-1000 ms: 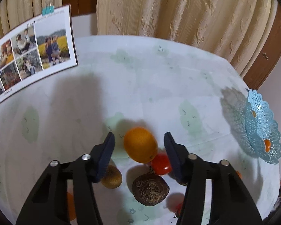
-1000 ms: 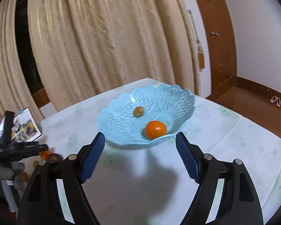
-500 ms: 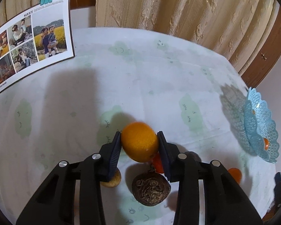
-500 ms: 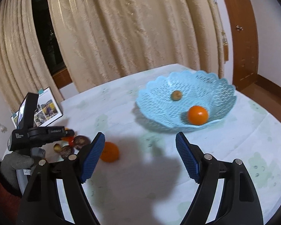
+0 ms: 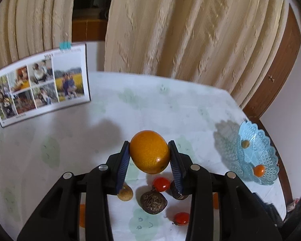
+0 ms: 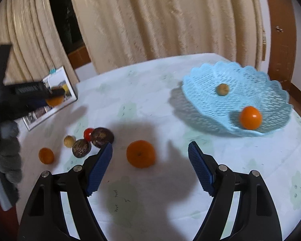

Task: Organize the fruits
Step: 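Grasp the large yellow-orange with the left tool while the right tool grasps a mandarin, then carry the mandarin into the basket with the right tool while the left tool holds the orange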

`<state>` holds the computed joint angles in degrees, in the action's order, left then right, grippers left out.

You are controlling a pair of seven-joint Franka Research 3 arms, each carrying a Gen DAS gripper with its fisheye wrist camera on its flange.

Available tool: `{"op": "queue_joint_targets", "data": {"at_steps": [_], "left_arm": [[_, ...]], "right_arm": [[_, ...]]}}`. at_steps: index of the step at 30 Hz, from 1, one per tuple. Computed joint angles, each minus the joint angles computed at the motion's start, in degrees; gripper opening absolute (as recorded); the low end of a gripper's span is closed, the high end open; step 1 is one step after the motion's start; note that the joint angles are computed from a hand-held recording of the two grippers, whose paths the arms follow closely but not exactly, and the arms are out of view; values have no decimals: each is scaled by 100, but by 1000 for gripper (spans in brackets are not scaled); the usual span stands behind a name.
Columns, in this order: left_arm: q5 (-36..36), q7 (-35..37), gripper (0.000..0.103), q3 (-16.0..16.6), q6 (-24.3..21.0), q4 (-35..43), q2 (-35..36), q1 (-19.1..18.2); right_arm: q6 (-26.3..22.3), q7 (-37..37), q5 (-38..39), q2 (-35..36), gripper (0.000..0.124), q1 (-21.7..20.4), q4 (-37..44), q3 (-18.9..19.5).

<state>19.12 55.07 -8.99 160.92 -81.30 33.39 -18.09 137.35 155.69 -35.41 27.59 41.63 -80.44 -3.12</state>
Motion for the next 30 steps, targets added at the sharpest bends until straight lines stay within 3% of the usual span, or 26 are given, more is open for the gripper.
{"op": "queue_joint_targets", "data": {"at_steps": [7, 13, 15, 24, 30], "left_arm": [[133, -159, 39, 79, 268, -279, -259, -18], [147, -135, 39, 33, 328, -358, -313, 0], [155, -139, 39, 35, 317, -352, -307, -14], [167, -89, 39, 15, 269, -313, -269, -48], [193, -63, 39, 12, 277, -321, -275, -84]], "right_arm": [[-316, -820, 821, 659, 75, -169, 843, 114], [-719, -1369, 1320, 1088, 47, -167, 1426, 76], [-845, -1363, 1330, 1114, 40, -89, 1471, -10], [-623, -1061, 895, 670, 40, 99, 985, -184], [-388, -458, 282, 106, 40, 137, 445, -279]]}}
